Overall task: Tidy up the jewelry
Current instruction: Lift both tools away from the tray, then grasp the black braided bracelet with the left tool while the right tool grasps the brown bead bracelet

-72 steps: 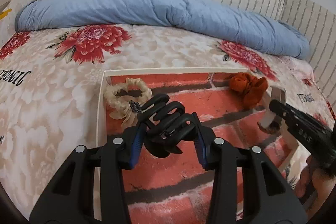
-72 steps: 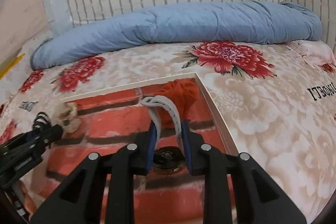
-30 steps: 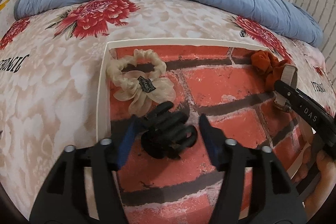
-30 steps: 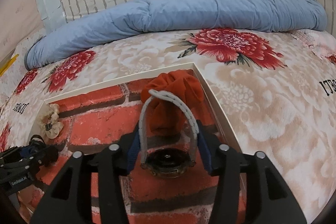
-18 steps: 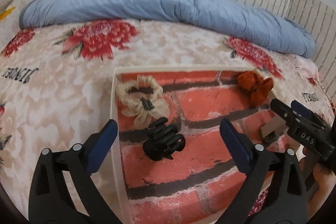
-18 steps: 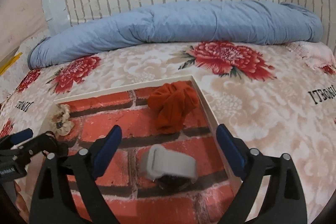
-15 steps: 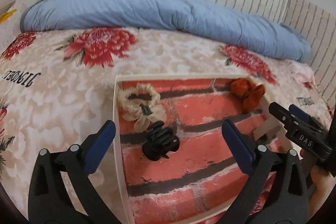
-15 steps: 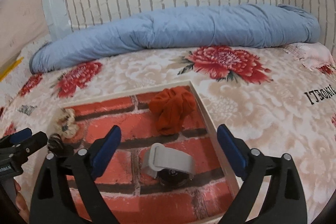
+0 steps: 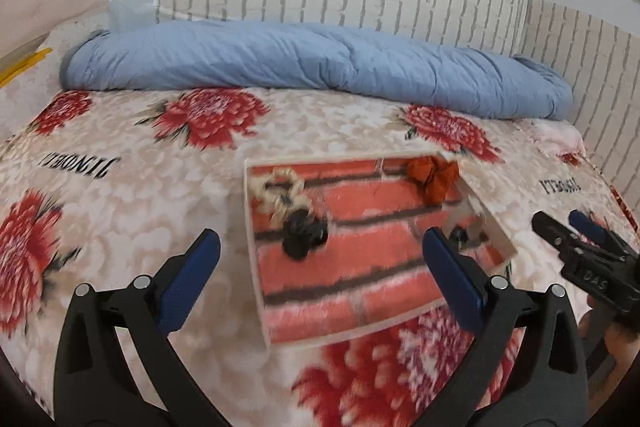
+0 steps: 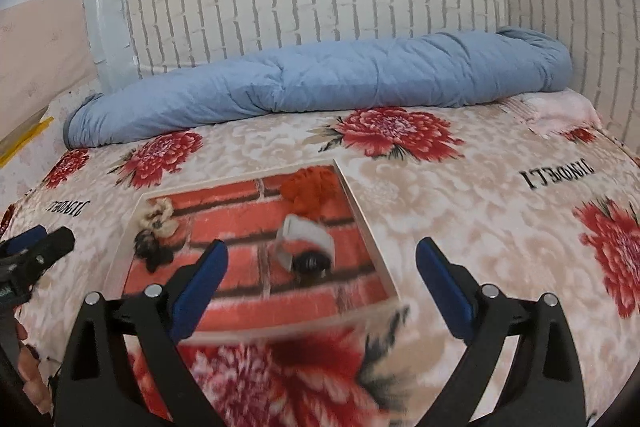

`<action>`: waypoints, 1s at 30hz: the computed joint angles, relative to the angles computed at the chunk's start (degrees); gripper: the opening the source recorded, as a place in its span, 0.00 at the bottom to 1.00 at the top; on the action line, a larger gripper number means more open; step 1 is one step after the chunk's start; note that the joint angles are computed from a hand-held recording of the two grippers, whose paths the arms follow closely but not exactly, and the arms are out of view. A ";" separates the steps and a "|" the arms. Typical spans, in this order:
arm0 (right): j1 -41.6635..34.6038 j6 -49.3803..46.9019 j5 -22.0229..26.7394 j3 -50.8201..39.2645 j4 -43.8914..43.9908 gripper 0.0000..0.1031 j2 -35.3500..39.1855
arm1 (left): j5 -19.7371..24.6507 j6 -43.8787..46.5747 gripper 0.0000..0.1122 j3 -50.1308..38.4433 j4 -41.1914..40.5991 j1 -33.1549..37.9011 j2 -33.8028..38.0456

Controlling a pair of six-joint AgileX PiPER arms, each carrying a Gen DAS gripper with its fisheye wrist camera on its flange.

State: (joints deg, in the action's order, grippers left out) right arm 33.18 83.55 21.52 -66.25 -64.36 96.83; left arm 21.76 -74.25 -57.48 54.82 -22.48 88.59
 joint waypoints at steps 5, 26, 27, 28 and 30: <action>7.62 10.87 8.40 8.39 -9.65 0.90 -5.73 | 4.36 -10.08 0.87 9.82 8.45 -6.06 -6.94; 32.12 24.47 28.01 25.21 -2.92 0.90 -13.20 | 20.76 -13.93 0.87 37.59 5.28 -19.95 -35.71; 32.40 24.85 27.72 25.26 -2.72 0.90 -12.75 | 20.38 -13.78 0.87 38.44 5.30 -19.16 -36.11; 32.85 25.91 27.32 25.50 -2.68 0.90 -12.16 | 19.42 -13.45 0.87 39.46 5.03 -17.89 -36.69; 33.41 27.52 26.61 25.96 -3.00 0.90 -11.38 | 15.56 -11.74 0.87 41.45 3.97 -14.45 -38.14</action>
State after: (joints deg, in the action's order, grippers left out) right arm 66.59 111.07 48.13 -40.29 -67.37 85.45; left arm 37.32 -85.99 -16.04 58.79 -36.92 50.46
